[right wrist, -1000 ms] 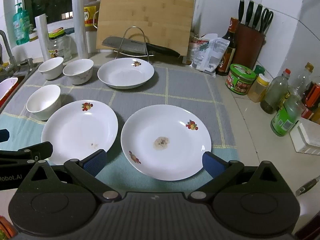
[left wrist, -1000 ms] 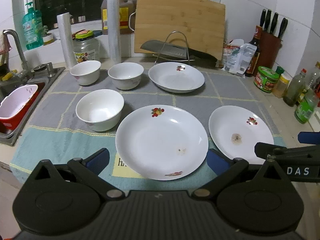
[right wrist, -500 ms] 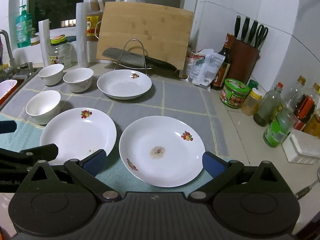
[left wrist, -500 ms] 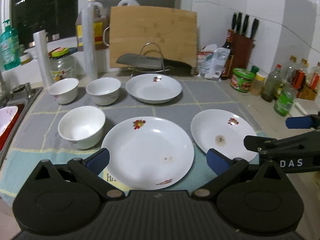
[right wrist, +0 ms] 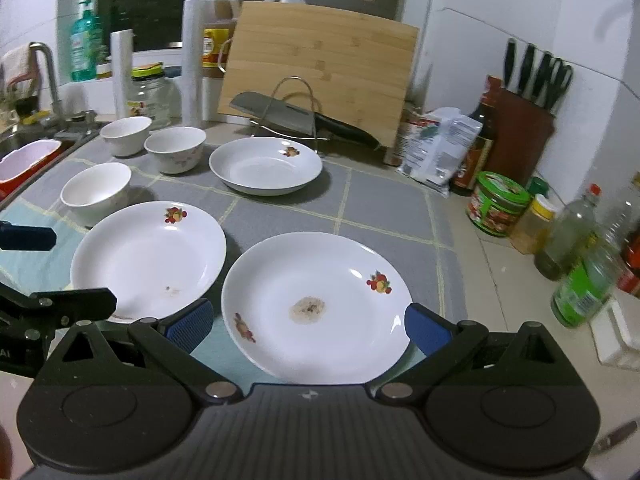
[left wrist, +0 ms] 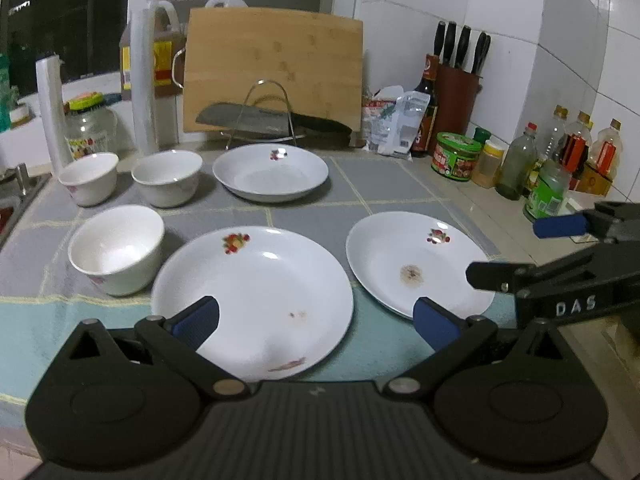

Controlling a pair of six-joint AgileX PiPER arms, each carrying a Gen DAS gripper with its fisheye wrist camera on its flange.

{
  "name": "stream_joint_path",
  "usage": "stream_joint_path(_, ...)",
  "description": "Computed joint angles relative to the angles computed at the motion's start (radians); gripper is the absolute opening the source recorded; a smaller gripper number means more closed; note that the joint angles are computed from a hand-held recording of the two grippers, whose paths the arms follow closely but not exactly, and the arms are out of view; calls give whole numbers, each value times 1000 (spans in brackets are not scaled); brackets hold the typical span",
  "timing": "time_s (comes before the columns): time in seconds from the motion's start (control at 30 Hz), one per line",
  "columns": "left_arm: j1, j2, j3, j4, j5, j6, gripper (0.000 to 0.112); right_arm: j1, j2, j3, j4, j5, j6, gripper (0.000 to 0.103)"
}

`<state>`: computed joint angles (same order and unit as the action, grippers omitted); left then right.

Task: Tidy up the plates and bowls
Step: 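Move the right gripper to the brown-stained white plate and grasp its rim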

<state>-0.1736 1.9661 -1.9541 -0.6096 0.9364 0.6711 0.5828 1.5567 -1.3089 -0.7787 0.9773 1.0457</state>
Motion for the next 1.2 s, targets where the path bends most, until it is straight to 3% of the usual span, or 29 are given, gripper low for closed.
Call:
stream_joint_path(0.37, -143, -19, 126, 73, -143, -54, 102, -275, -73, 147, 204, -336, -357, 103)
stream_joint_path(0.6, -235, 25, 137, 141, -191, -97, 102, -455, -32, 161, 471, -452, -635, 103)
stream_joint_path(0.87, -302, 93, 113, 249, -227, -203, 102, -603, 72, 116, 758, -471, -959, 103)
stream_joint_path(1.07, -329, 133, 76, 300, -236, -282, 102, -650, 170, 36, 940, -418, -1203, 103)
stream_joint_path(1.2, -356, 139, 84, 369, -283, -333, 103, -674, 225, -16, 1052, -367, -1347, 103)
